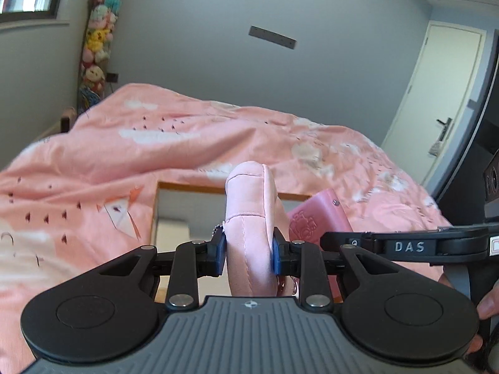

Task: Organize objects
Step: 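Lower the pink wallet into the shoebox with the right gripper while the left gripper carries the pouch above it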

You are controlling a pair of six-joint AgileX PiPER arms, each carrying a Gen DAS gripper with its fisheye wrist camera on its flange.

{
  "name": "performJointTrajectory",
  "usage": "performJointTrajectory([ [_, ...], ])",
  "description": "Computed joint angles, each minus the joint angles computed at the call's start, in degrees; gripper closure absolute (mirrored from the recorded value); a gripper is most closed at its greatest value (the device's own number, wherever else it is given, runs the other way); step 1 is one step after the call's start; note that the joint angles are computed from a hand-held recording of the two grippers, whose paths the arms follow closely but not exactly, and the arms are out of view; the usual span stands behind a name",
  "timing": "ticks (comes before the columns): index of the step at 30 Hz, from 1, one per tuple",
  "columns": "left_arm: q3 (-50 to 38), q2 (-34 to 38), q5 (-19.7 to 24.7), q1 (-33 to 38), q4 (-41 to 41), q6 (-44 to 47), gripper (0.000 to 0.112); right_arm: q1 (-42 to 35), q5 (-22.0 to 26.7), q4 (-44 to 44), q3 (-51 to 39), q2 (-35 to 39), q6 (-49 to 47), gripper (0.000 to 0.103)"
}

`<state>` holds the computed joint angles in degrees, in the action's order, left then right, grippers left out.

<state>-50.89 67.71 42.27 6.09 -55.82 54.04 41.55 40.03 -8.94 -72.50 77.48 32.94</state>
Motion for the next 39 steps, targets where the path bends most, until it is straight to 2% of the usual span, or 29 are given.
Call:
performJointTrajectory([
  [3, 0.88, 1.46, -6.23, -3.34, 0.02, 0.31, 0.081, -1.5, -2.43, -0.68, 0.06, 2.87, 2.16, 0.085],
  [5, 0.68, 3.19, -8.23, -4.13, 0.29, 0.22, 0.081, -2.99, -3.66, 1.98, 0.1, 5.22, 1.2, 0.085],
  [11, -1.26, 8.12, -8.79, -3.42, 0.36, 0.63, 0.081, -6.43, -6.91, 11.23, -0.66, 11.64, -4.38, 0.085],
  [15, -2.59, 10.41, -8.87, -2.75, 0.1, 0.35, 0.081, -7.83, -7.11, 14.94, -3.56, 15.69, -6.9, 0.085],
  [22, -5.43, 14.3, -9.24, -2.66, 0.07, -0.12, 0.081, -7.37, -6.23, 12.3, -9.56, 21.97, -4.11, 0.085],
  [27, -6.74, 16.3, -9.24, -2.34, 0.0, -0.21, 0.081, -7.95, -6.33, 14.08, -12.4, 27.01, -2.77, 0.085],
  [30, -7.42, 17.51, -8.78, -1.9, -0.52, 0.37, 0.081, -9.31, -3.53, 19.5, -13.63, 29.24, -6.51, 0.085],
  [35, -8.63, 19.42, -7.84, -1.17, -1.36, 1.38, 0.081, -11.7, 2.4, 23.65, -13.91, 30.16, -10.35, 0.084],
  [39, -9.72, 20.65, -6.88, -0.78, -1.06, 0.97, 0.081, -12.51, 6.88, 21.79, -15.82, 30.64, -10.33, 0.083],
])
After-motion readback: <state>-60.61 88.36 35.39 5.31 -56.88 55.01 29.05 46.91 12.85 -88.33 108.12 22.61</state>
